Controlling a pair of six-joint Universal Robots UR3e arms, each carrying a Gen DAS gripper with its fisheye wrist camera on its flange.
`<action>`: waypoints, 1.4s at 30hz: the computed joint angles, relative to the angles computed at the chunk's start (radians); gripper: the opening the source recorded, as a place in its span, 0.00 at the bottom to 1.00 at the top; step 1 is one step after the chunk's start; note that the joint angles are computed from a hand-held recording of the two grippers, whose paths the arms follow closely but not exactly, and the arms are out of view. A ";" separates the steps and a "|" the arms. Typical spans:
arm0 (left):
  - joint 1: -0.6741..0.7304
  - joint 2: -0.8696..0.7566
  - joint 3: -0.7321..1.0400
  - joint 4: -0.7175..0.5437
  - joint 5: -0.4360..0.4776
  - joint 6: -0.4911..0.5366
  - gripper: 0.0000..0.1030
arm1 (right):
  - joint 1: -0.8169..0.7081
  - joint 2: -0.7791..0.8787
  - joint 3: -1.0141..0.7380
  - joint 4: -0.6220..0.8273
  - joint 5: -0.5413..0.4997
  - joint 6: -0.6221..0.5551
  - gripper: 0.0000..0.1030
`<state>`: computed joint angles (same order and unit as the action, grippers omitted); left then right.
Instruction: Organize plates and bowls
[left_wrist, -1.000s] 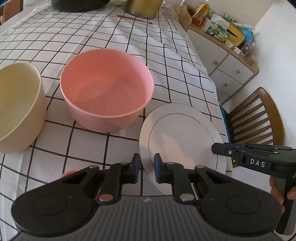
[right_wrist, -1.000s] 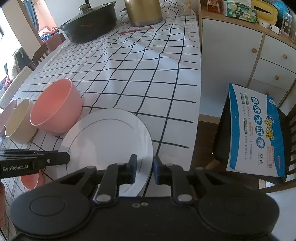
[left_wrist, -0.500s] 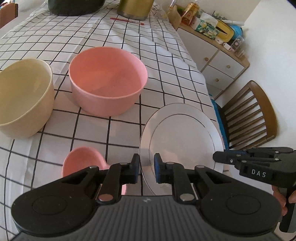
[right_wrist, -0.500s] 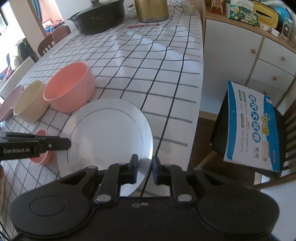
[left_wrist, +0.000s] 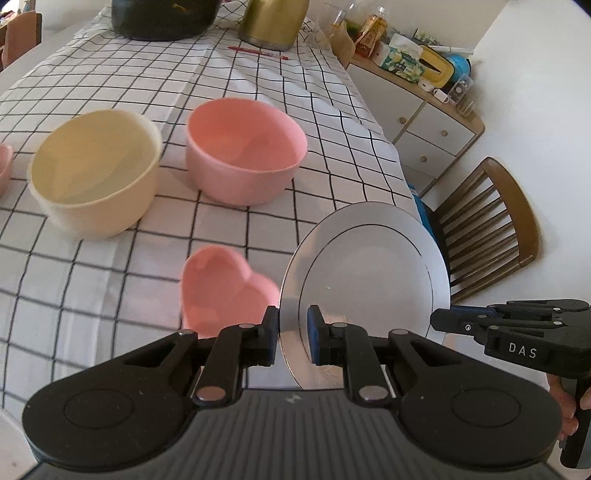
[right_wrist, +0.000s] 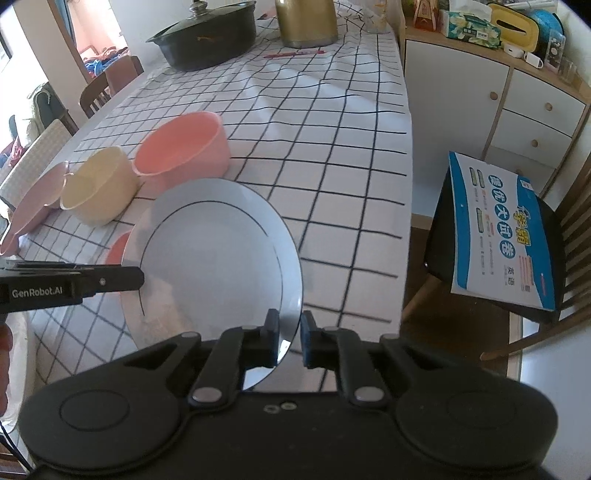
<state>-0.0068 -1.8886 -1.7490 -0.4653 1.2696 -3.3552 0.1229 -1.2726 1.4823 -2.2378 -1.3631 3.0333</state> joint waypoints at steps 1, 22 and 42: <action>0.010 0.021 -0.022 -0.001 -0.006 0.002 0.16 | 0.009 -0.010 0.007 0.002 -0.003 0.008 0.10; 0.386 0.680 -0.513 -0.247 -0.152 0.257 0.16 | 0.285 -0.049 -0.024 0.025 -0.066 0.210 0.09; 1.195 1.353 -0.515 -1.348 -0.388 1.058 0.16 | 0.532 0.135 -0.277 0.065 -0.126 0.347 0.09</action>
